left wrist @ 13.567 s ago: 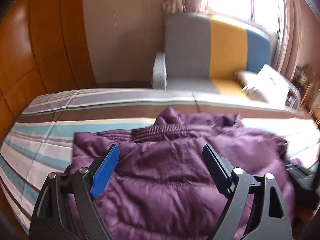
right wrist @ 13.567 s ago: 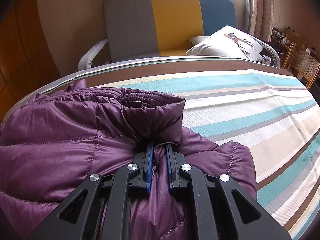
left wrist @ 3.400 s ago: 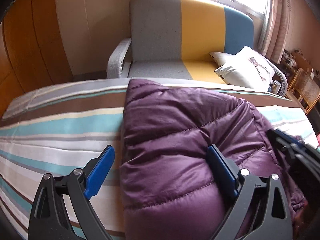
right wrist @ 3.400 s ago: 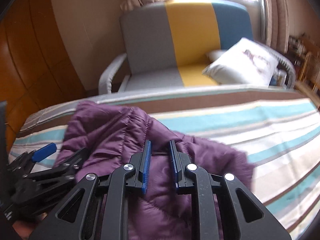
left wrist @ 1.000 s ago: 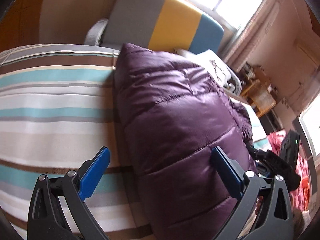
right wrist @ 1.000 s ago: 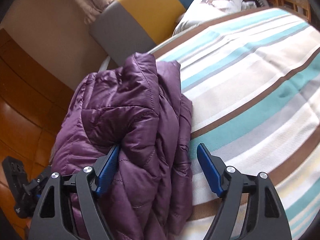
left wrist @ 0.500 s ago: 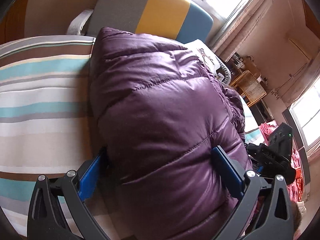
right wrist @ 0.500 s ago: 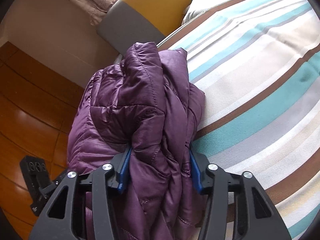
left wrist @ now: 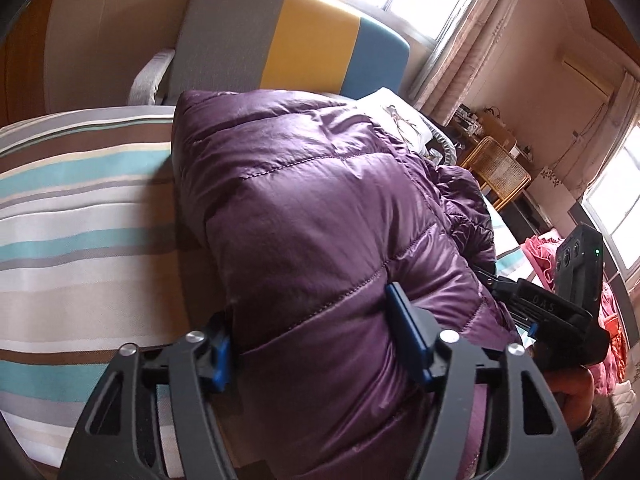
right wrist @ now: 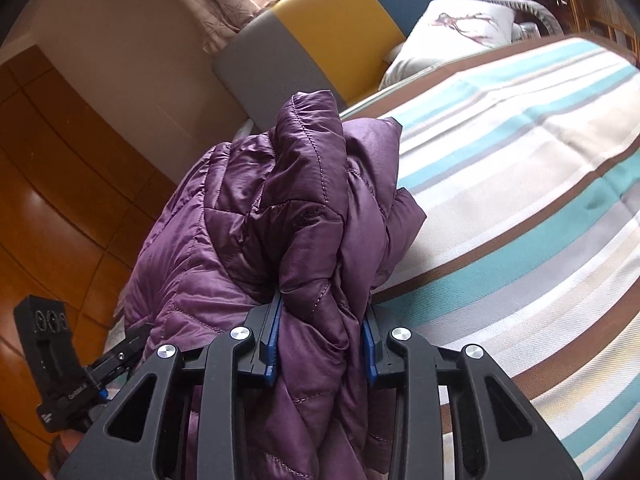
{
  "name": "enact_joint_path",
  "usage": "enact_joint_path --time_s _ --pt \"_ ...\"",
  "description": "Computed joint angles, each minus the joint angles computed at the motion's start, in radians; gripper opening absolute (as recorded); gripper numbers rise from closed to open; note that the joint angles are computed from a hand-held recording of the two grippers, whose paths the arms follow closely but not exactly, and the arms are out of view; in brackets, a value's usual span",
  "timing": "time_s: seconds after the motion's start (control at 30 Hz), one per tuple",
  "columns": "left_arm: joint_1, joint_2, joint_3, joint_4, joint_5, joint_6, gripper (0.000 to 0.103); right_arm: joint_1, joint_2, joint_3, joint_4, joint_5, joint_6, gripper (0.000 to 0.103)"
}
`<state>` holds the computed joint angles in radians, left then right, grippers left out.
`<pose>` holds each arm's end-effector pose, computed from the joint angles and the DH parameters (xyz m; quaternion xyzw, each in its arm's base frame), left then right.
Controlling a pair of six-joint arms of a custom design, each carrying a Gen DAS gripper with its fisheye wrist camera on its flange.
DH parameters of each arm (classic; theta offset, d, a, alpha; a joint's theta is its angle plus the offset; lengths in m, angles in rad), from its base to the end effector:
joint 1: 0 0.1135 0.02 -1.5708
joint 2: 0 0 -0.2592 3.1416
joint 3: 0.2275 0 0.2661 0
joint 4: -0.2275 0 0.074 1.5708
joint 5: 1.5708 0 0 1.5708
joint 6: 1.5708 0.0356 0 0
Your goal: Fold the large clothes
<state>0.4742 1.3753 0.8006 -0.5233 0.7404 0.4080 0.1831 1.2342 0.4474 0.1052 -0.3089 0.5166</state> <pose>0.2472 0.0999 0.1879 0.0547 0.9086 -0.2249 0.3476 0.2377 0.0550 0.1490 0.0828 0.8906 0.2761 0.3516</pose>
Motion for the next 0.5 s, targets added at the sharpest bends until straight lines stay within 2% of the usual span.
enact_joint_path --time_s 0.23,0.5 --pt "0.05 -0.097 -0.039 -0.025 0.023 0.029 0.058 0.038 -0.137 -0.066 -0.029 0.022 0.011 0.03" --pt "0.176 -0.164 -0.05 -0.114 0.089 0.156 0.056 0.143 -0.222 -0.089 -0.032 0.076 0.071 0.03"
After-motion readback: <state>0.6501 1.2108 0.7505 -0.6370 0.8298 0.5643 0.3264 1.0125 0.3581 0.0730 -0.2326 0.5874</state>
